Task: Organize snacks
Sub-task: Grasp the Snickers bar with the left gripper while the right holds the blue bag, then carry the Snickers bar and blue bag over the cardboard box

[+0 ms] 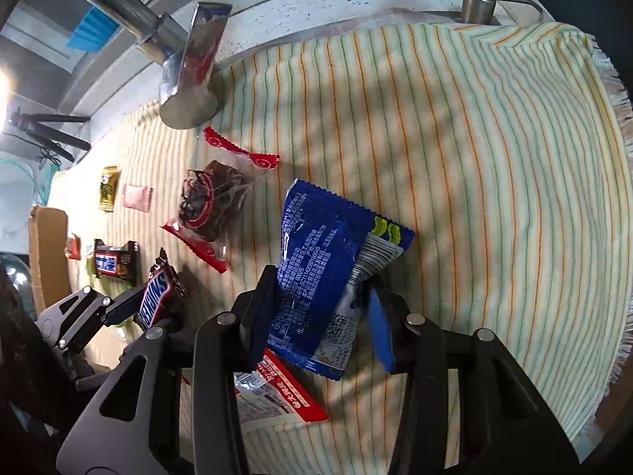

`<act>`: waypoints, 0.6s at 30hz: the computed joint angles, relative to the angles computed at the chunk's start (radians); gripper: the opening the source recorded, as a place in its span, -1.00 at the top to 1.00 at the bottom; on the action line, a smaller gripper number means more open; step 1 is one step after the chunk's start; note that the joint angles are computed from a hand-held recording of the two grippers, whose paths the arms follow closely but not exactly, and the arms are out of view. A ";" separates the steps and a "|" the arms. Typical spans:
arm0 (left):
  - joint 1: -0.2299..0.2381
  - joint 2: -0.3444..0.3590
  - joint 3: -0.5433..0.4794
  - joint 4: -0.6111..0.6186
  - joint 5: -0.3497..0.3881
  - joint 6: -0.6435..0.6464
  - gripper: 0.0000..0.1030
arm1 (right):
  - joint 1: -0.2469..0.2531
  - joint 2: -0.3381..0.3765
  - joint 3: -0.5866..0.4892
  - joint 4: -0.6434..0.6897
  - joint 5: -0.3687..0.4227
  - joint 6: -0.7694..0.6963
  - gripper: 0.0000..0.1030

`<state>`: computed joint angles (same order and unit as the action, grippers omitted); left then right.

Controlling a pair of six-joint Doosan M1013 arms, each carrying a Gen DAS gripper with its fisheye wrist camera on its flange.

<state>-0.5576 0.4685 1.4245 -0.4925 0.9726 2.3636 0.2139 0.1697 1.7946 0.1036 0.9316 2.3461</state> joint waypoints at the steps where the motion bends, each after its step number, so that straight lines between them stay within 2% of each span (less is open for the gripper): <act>1: 0.004 -0.002 0.002 -0.009 0.004 -0.003 0.45 | 0.000 -0.004 0.003 -0.002 -0.006 0.002 0.14; 7: 0.032 -0.029 0.020 -0.074 0.006 -0.025 0.45 | -0.006 -0.034 0.024 0.009 -0.040 0.007 0.14; 13: 0.073 -0.062 0.032 -0.132 -0.002 -0.030 0.45 | 0.010 -0.075 0.021 -0.022 -0.068 0.036 0.14; 18: 0.114 -0.093 0.041 -0.153 -0.022 -0.043 0.45 | 0.038 -0.077 -0.015 -0.063 -0.074 0.047 0.14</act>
